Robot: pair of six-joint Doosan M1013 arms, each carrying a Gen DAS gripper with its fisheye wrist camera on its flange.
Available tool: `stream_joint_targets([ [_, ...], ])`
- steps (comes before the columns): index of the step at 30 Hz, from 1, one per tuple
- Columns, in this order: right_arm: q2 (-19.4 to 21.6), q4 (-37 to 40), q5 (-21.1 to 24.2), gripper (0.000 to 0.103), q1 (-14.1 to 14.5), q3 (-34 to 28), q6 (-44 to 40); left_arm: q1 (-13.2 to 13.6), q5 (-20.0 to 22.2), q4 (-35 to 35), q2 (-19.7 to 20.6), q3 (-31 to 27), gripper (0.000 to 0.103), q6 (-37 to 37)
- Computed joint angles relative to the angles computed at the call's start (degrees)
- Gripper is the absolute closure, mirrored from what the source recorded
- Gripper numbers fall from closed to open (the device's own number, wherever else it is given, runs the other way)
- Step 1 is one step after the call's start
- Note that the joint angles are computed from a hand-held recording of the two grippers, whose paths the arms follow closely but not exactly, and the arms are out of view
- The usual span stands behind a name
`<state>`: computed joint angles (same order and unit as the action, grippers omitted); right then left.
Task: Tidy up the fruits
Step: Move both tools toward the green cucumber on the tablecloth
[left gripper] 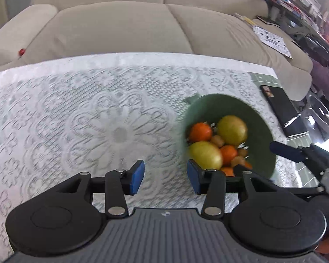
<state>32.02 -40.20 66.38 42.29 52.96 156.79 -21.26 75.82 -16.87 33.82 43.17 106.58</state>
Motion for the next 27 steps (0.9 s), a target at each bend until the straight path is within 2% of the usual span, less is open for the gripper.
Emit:
stream_joint_targets([
  [5,1.36,4.66,-2.07,0.028,-0.01,-2.81,-1.68,1.60,-1.27,0.86,-1.33,2.78,0.050,-1.17],
  [14,5.07,9.56,0.76,0.022,0.56,-8.85,-7.12,3.70,-2.87,-0.80,-2.31,5.19,0.050,-3.43],
  [22,8.09,12.98,4.85,0.022,0.39,-13.43,-11.24,4.58,-1.09,-1.42,-1.92,5.08,0.049,-4.99],
  [27,8.47,15.84,4.74,0.025,0.06,-14.00,-13.16,5.23,2.13,-2.66,-1.45,4.39,0.050,-4.19],
])
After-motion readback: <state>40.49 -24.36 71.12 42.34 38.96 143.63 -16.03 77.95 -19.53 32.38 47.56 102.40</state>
